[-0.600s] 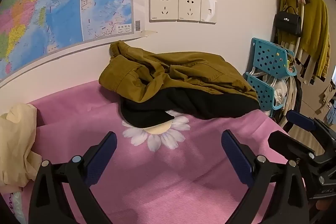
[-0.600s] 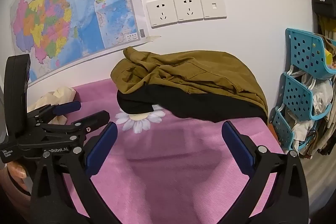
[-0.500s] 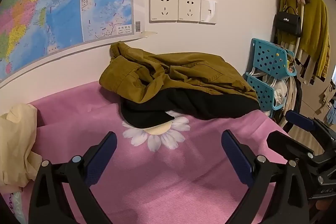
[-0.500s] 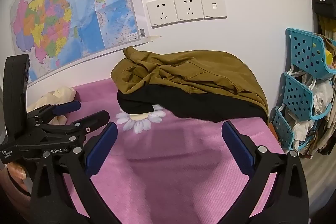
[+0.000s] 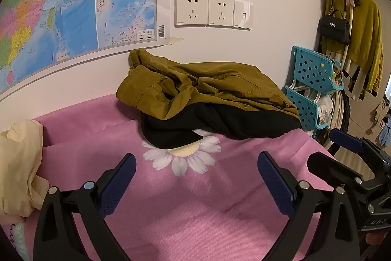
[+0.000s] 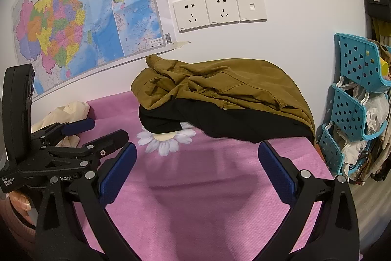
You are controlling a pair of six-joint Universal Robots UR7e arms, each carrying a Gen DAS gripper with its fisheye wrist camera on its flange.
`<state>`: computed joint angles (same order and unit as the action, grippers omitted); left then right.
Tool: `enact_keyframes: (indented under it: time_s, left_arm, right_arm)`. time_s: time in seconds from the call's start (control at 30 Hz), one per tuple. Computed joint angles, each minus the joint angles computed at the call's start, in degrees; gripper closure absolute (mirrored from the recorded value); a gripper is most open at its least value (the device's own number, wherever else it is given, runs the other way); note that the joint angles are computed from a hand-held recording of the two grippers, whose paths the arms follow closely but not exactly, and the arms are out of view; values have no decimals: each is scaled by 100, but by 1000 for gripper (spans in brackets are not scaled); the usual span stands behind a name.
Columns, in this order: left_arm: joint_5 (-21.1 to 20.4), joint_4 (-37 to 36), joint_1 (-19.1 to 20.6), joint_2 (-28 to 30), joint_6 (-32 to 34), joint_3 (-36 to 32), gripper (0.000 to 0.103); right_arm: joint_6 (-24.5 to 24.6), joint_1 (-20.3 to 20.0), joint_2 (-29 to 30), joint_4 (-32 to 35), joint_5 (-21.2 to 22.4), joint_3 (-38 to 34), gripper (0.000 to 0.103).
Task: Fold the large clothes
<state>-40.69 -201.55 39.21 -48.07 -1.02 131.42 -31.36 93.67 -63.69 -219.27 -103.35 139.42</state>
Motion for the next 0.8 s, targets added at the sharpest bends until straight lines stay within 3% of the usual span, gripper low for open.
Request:
enact_keyframes:
  time_s: [0.8]
  left_arm:
    - [16,-42,67,27,-98,15,7]
  right_arm:
    - [29,15,63,-32,14,-14,5]
